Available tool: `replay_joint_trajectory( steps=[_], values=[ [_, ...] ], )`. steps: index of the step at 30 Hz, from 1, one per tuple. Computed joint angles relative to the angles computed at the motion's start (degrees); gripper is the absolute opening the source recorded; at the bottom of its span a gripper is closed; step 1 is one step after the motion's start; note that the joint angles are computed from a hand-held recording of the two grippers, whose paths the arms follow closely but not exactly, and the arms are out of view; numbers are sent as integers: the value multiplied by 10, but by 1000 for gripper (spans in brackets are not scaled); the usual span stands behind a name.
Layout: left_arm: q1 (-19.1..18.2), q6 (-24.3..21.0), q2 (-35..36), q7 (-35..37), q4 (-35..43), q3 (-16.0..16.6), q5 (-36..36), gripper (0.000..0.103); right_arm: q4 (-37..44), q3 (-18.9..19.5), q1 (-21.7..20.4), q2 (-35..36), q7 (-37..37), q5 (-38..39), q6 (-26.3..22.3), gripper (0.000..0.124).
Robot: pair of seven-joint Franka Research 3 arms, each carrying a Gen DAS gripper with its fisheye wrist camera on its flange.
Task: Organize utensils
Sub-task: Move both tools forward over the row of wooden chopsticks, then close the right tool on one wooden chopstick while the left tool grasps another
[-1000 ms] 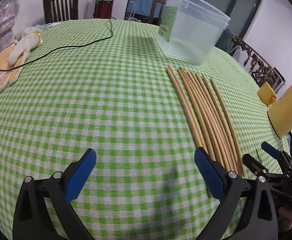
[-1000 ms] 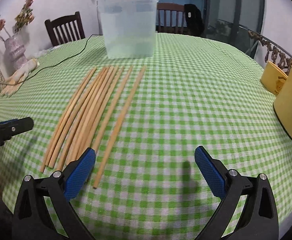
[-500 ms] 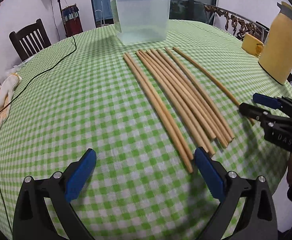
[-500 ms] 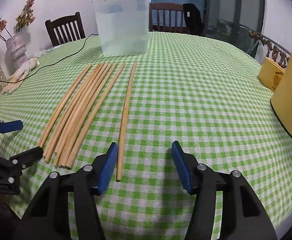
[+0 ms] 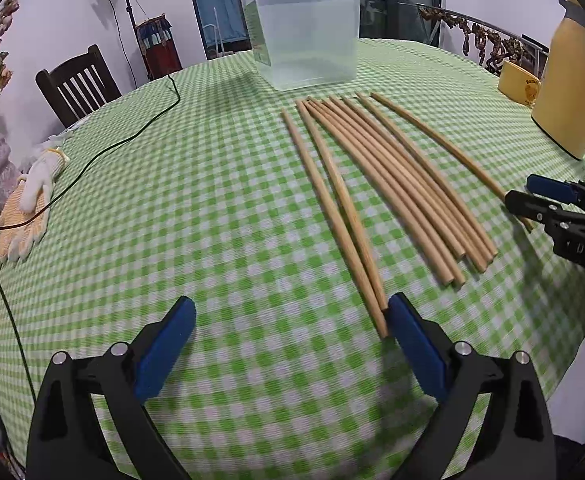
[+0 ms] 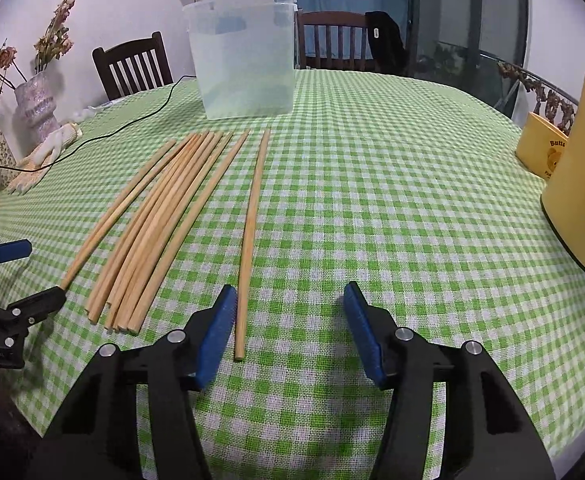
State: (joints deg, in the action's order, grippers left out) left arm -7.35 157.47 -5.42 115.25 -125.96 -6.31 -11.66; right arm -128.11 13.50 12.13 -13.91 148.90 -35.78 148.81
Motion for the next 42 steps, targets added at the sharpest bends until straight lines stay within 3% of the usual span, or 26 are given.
replay_joint_trajectory(
  steps=[2,5,9,10,11,13,15,20,24,30,33,42],
  values=[
    [2,-2,-1,1,1,1,6,91,0,1,0,0,0,-1,-2,54],
    [-3,-19,-2,32,7,6,-23,78,0,1,1,-1,2,-3,-5,54],
    [-15,-30,-10,93,3,8,-94,42,2,3,3,-1,6,-5,-14,53],
    [-18,-35,-12,110,1,10,-111,31,1,4,2,-3,11,-10,-15,46],
    [-21,-37,-15,127,-1,11,-126,27,-1,6,2,-6,17,-14,-16,39],
    [-25,-42,-22,150,-7,12,-135,8,-6,8,2,-11,23,-15,-17,16],
    [-26,-61,-29,159,-7,13,-140,8,-12,10,3,-17,25,-16,-19,8],
    [-33,-104,-53,204,-7,29,-205,3,-19,17,3,-30,29,-15,-35,7],
    [-39,-89,-77,228,-25,35,-230,3,-34,24,0,-49,46,-19,-40,7],
    [-43,-86,-83,213,-25,45,-246,2,-58,35,-11,-73,68,-17,-32,7],
    [-43,-64,-84,207,-22,42,-242,2,-62,40,-18,-79,76,-17,-26,7],
    [-49,-36,-66,212,34,42,-245,1,-54,55,-43,-93,81,-48,-15,6]
  ],
)
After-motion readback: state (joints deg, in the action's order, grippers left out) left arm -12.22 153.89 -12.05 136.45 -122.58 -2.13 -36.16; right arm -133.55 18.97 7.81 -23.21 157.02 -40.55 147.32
